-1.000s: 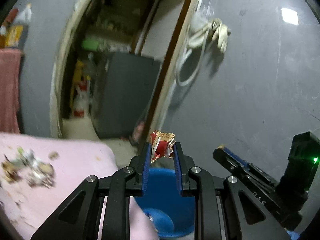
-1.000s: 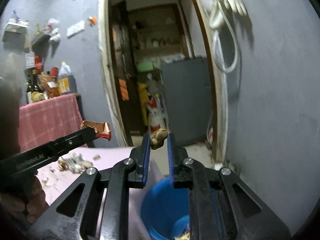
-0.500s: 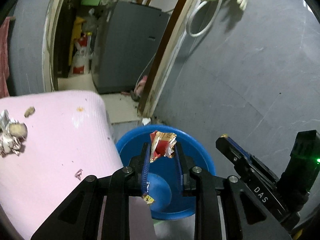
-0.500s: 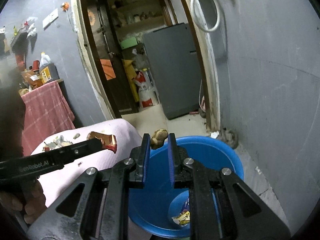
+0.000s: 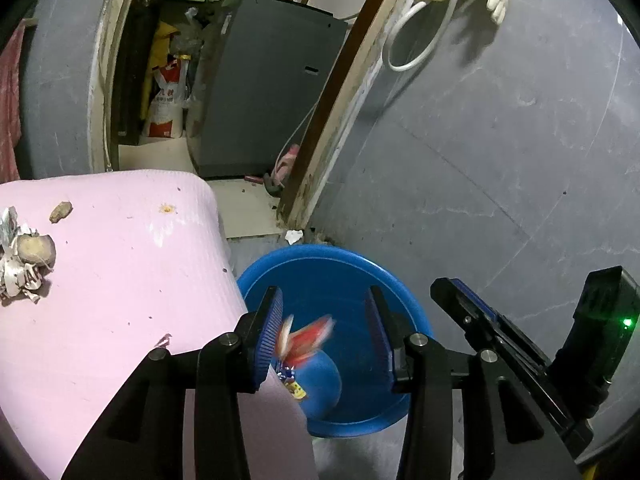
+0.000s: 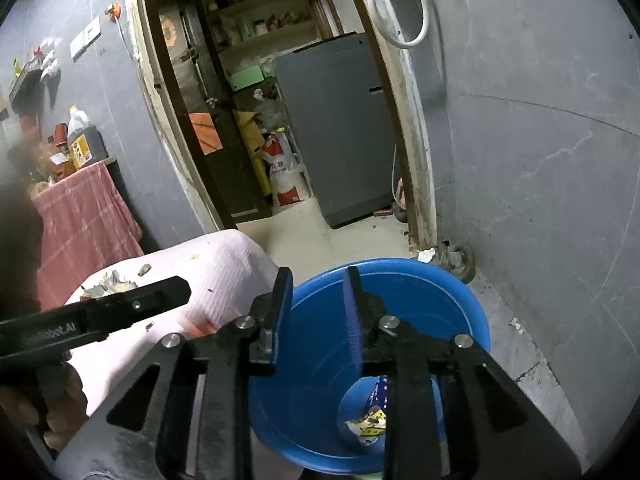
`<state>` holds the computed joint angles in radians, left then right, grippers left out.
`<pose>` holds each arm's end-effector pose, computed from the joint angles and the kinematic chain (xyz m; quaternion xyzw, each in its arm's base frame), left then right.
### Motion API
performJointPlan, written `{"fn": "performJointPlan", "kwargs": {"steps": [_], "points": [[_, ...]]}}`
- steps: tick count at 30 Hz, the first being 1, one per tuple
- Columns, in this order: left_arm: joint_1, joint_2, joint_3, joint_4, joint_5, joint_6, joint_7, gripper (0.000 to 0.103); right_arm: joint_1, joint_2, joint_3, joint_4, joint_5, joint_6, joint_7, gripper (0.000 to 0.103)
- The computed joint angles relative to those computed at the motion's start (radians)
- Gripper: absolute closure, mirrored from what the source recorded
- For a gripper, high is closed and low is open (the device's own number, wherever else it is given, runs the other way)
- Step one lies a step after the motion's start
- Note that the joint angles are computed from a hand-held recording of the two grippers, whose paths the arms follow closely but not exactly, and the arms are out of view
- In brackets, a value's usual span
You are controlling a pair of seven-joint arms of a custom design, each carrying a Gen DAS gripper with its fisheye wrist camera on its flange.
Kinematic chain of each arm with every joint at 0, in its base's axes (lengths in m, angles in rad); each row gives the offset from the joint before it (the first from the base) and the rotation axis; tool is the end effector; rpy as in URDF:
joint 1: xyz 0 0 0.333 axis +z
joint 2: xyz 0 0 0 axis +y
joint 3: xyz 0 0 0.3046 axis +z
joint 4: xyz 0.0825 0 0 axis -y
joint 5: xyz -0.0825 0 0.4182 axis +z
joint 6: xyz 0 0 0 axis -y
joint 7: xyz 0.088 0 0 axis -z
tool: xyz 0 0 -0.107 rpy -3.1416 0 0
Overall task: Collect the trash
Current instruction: 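Move both tools back over the remaining trash on the table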
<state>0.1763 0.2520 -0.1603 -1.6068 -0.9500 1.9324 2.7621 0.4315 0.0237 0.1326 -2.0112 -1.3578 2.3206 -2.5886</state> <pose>0.6845 -0.0352 0.4994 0.3180 -0.8332 0.4496 0.0498 0.5351 0.3169 0.4573 -0.3622 0.7691 -0.3774 0.3672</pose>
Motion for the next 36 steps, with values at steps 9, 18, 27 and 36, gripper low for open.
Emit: {"fn": "performJointPlan", "kwargs": {"steps": [9,18,27,36], "points": [[0.022,-0.015,0.006,0.003,-0.059,-0.019,0.007,0.058,0.014,-0.015,0.016,0.020,-0.016,-0.065,-0.019,0.063],[0.059,-0.053,0.034,-0.007,-0.209,0.014,0.082,0.033,0.060,-0.001,0.042,0.099,-0.082,-0.200,-0.055,0.035],[0.109,-0.065,0.060,-0.011,-0.336,0.101,0.187,0.007,0.116,0.073,0.035,0.228,-0.162,-0.235,-0.085,0.003],[0.179,-0.007,0.073,0.077,-0.406,0.135,0.197,0.004,0.199,0.219,-0.017,0.431,-0.227,-0.208,-0.148,0.000]]}}
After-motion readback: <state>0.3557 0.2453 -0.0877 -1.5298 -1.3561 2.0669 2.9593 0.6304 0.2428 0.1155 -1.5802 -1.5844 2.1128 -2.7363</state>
